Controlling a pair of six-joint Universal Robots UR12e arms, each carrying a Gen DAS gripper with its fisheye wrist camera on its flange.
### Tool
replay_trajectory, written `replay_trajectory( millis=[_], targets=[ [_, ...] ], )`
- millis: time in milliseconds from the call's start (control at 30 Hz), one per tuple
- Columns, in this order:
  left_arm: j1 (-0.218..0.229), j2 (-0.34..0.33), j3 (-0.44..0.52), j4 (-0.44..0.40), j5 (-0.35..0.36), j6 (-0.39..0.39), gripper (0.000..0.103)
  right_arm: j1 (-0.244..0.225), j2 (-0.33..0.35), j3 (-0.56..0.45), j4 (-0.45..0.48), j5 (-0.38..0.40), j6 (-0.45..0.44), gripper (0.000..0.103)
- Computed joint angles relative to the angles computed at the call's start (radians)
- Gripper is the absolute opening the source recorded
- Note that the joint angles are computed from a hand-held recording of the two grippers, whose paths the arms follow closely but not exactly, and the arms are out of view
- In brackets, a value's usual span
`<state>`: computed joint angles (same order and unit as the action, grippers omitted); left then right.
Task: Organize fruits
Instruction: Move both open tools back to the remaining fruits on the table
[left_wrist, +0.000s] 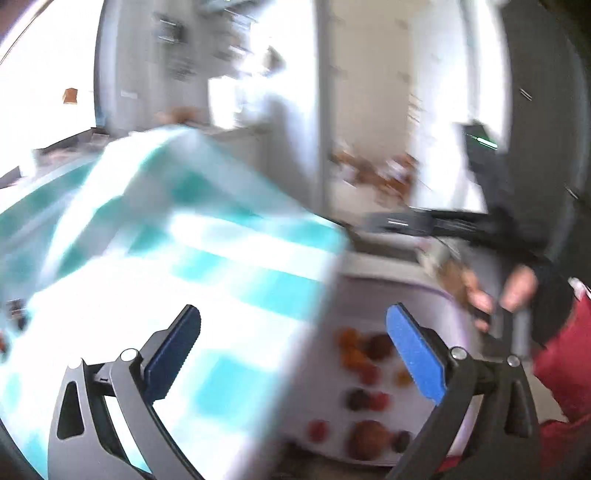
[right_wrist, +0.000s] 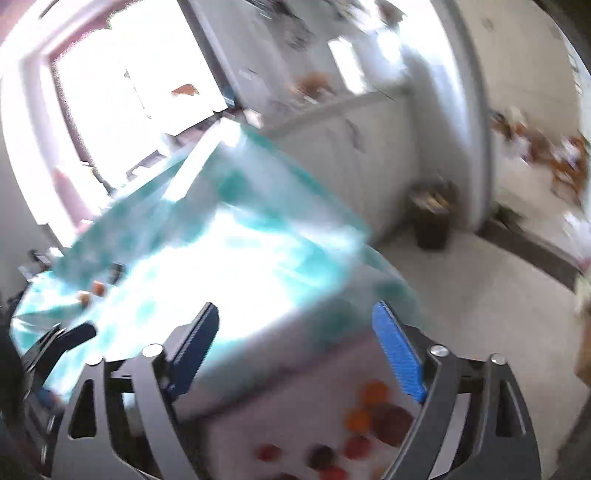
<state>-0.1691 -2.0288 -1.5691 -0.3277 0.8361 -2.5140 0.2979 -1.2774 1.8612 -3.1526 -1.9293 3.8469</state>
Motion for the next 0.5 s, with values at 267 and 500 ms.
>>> replay_trajectory(
  millis=[267, 500],
  targets=[
    [0.116, -0.078, 0.134, 0.159, 0.302, -0.328, 0.101, 0.076, 0.197, -0.352, 0.149, 0.150, -0.227, 0.088],
    [0.197, -0.166, 0.305, 0.067, 0.607, -0.563, 0.101, 0.112, 0.413, -0.723, 0.385, 0.295, -0.377, 0.088]
  ],
)
